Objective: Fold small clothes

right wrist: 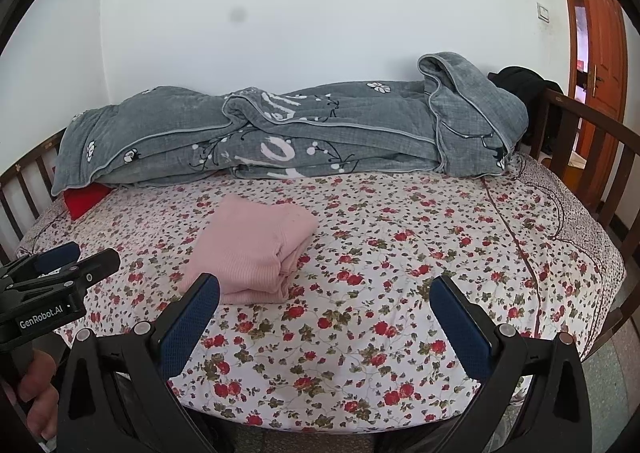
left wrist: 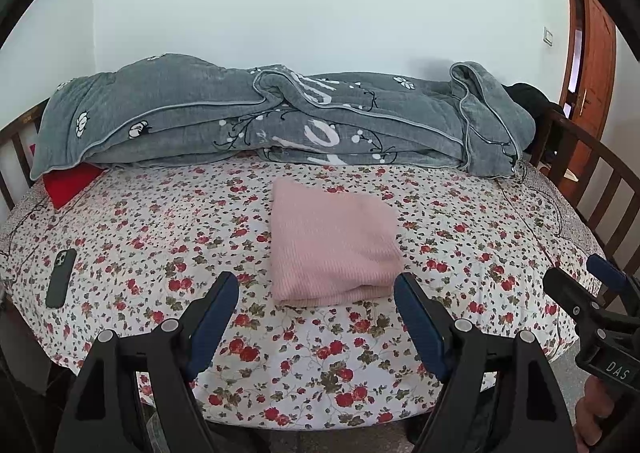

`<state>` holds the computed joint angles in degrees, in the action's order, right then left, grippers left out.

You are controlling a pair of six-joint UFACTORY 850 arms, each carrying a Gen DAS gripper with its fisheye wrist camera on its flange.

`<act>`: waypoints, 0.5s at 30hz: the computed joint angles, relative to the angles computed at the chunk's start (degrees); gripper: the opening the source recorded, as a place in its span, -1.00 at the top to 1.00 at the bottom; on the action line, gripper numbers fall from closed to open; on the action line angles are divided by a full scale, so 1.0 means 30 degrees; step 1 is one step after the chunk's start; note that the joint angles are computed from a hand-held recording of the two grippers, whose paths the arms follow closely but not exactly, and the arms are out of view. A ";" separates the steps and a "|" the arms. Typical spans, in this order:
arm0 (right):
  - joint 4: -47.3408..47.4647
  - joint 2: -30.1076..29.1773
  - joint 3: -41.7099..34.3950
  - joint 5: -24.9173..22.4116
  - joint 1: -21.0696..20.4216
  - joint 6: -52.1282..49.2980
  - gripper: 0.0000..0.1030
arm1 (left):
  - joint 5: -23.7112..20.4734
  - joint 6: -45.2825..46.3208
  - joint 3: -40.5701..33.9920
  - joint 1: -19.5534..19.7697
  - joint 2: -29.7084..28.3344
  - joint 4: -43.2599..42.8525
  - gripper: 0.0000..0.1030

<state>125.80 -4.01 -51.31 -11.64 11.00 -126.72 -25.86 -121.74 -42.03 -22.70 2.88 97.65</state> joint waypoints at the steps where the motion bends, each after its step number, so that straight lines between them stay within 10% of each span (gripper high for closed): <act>1: 0.0030 -0.0008 -0.0015 0.0050 0.0008 -0.0019 -0.99 | -0.0037 0.0020 -0.0005 -0.0022 0.0004 -0.0048 -0.54; 15: -0.0487 0.0016 -0.0049 -0.0075 0.0039 0.0425 -0.99 | -0.0118 0.0151 0.0065 -0.0006 0.0336 -0.0326 -0.54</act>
<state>124.34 -3.96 -51.45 -11.86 11.12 -125.45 -26.22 -121.29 -41.84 -22.72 3.89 96.67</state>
